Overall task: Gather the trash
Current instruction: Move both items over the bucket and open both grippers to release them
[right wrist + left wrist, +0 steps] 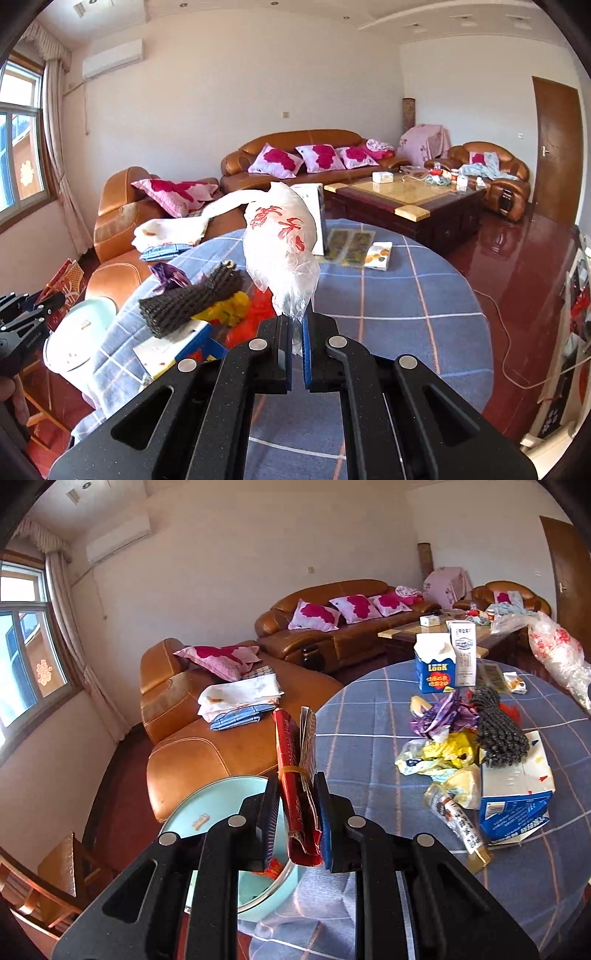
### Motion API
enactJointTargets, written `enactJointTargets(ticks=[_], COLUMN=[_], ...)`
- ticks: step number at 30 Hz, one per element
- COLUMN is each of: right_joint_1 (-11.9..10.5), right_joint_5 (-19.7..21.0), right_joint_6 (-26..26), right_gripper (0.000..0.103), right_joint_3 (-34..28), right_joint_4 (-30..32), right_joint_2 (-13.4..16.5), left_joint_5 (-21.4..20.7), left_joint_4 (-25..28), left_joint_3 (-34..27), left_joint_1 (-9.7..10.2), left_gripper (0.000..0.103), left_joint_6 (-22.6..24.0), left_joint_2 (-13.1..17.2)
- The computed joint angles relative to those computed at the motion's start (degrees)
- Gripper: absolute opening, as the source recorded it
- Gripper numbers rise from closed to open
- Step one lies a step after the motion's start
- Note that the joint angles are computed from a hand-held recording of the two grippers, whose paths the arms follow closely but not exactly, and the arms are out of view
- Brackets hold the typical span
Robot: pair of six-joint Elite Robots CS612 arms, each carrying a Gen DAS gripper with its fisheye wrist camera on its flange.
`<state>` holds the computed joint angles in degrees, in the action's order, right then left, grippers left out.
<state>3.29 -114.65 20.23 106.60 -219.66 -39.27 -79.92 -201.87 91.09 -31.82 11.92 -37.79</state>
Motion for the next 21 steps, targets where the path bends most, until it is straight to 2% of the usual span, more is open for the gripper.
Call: enactJointTargets(ticks=[8,21], right_joint_1=[1.08,3.41], right_joint_5=[5.44,14.5], right_joint_6=[-4.54,-11.82], right_gripper=[0.005,0.005], right_joint_3=[-6.02,-18.08], right_joint_4=[-0.54,4.35], right_joint_2=[1.61,6.26], left_joint_5=[5.68,12.84], left_joint_4=[0.08,2.15], left_joint_3=[-0.57,-3.6], left_joint_1=[1.35,3.89], left_gripper=[0.019,0.019], left_joint_6=[-1.04,-3.28], left_joint_2=[0.07,1.55])
